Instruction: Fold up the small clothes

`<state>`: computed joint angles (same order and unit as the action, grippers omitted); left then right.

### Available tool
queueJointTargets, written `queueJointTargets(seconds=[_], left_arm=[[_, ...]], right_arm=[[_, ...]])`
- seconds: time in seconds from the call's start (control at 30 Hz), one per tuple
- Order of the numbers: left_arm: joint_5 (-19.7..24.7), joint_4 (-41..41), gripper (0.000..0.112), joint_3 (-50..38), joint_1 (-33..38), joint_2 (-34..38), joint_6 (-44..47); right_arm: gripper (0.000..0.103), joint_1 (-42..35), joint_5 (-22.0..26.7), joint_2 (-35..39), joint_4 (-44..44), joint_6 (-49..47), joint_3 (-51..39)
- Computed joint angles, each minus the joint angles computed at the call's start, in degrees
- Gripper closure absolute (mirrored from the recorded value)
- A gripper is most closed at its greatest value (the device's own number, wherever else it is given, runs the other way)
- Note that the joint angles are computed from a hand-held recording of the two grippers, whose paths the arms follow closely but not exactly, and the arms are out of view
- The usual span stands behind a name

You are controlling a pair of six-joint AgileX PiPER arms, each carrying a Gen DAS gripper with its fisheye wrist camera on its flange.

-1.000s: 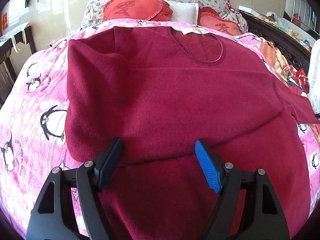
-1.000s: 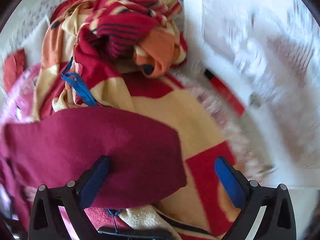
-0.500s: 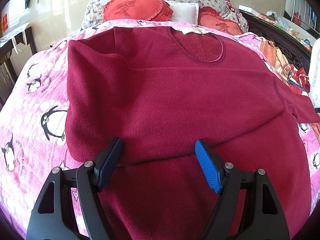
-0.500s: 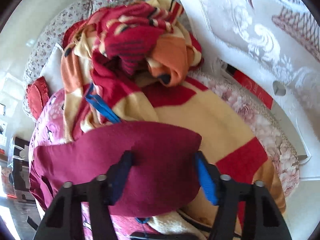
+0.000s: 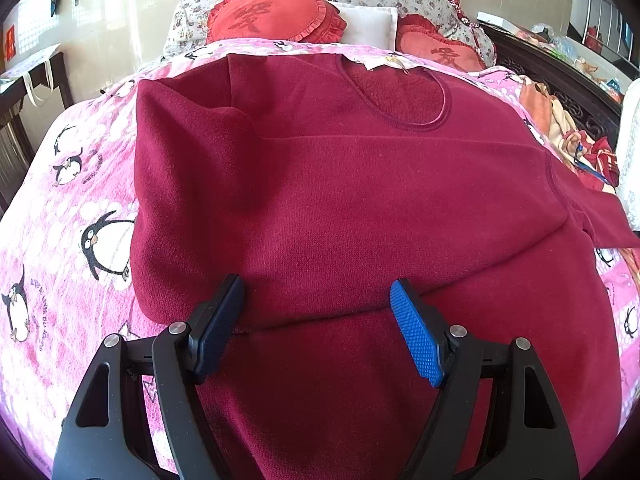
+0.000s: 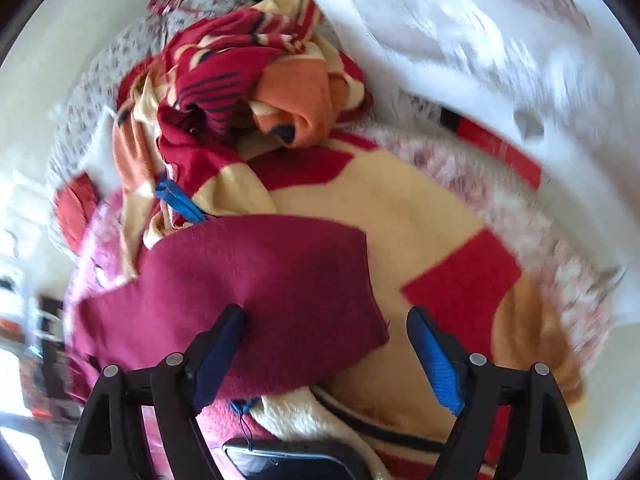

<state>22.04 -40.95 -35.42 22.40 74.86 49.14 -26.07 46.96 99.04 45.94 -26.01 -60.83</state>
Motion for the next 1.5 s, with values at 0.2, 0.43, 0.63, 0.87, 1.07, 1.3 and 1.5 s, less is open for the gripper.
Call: queueJointTargets(seconds=[0.2, 0.43, 0.63, 0.87, 1.07, 1.3, 1.5], left_arm=[[-0.04, -0.01, 0.036, 0.02, -0.02, -0.01, -0.01], [0.01, -0.33, 0.036, 0.04, 0.15, 0.04, 0.4], [0.72, -2.25, 0.036, -0.01, 1.01, 0.07, 2.4], [0.93, -3.21, 0.036, 0.36, 1.37, -0.27, 3.27], [1.91, -5.78, 0.036, 0.54, 2.53, -0.45, 5.75], [3.12, -8.07, 0.036, 0.83, 3.88, -0.8, 7.97], [3.38, -8.21, 0.036, 1.09, 4.11, -1.18, 8.17]], right_arm=[[0.043, 1.37, -5.06, -1.4, 4.94, -3.22, 2.23], [0.067, 5.47, -6.76, -2.79, -4.81, 6.13, -1.63], [0.085, 6.96, -9.24, -7.32, -7.11, 9.68, 0.48], [0.089, 16.18, -11.06, -14.86, -4.34, 9.09, -0.04], [0.089, 42.7, -18.43, -9.19, -17.12, 22.07, -11.36], [0.089, 65.05, -15.34, 13.64, -35.02, 38.69, -37.5], [0.089, 72.16, -13.23, 27.95, -35.14, 41.32, -50.49]])
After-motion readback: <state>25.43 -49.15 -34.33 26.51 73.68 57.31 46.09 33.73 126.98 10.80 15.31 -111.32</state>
